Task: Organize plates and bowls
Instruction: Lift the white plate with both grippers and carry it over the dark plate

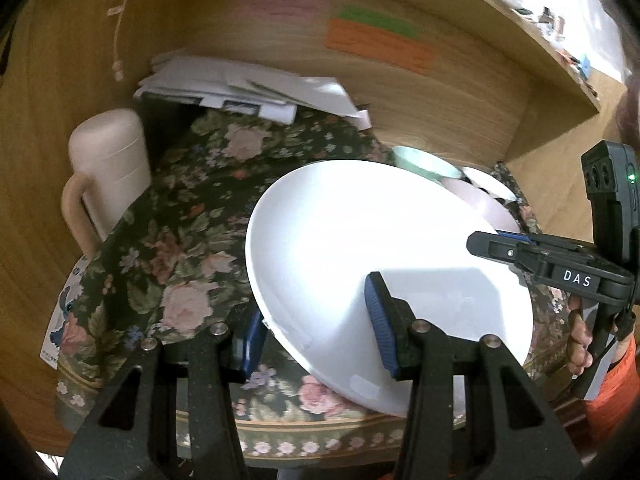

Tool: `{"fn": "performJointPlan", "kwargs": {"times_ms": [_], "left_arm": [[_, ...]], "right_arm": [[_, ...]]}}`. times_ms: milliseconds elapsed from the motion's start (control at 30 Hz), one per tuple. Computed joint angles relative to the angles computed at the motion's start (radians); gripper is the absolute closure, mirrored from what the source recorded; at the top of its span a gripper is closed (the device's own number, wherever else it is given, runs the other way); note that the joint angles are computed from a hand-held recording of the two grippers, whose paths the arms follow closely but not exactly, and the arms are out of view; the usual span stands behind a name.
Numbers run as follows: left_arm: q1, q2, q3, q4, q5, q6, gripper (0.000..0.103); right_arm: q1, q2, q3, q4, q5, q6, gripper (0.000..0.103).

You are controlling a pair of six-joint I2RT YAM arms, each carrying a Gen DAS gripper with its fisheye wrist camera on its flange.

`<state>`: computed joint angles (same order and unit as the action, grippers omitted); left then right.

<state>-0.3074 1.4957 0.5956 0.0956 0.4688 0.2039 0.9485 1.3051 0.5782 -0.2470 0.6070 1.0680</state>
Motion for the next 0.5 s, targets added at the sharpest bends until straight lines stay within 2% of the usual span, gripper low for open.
{"fn": "performJointPlan", "kwargs": {"times_ms": [500], "left_arm": [[-0.164,-0.108,-0.078,0.014,-0.057,-0.055,0.056]], "right_arm": [[0.219,-0.177,-0.065,-0.305,0.175,0.323,0.079]]}}
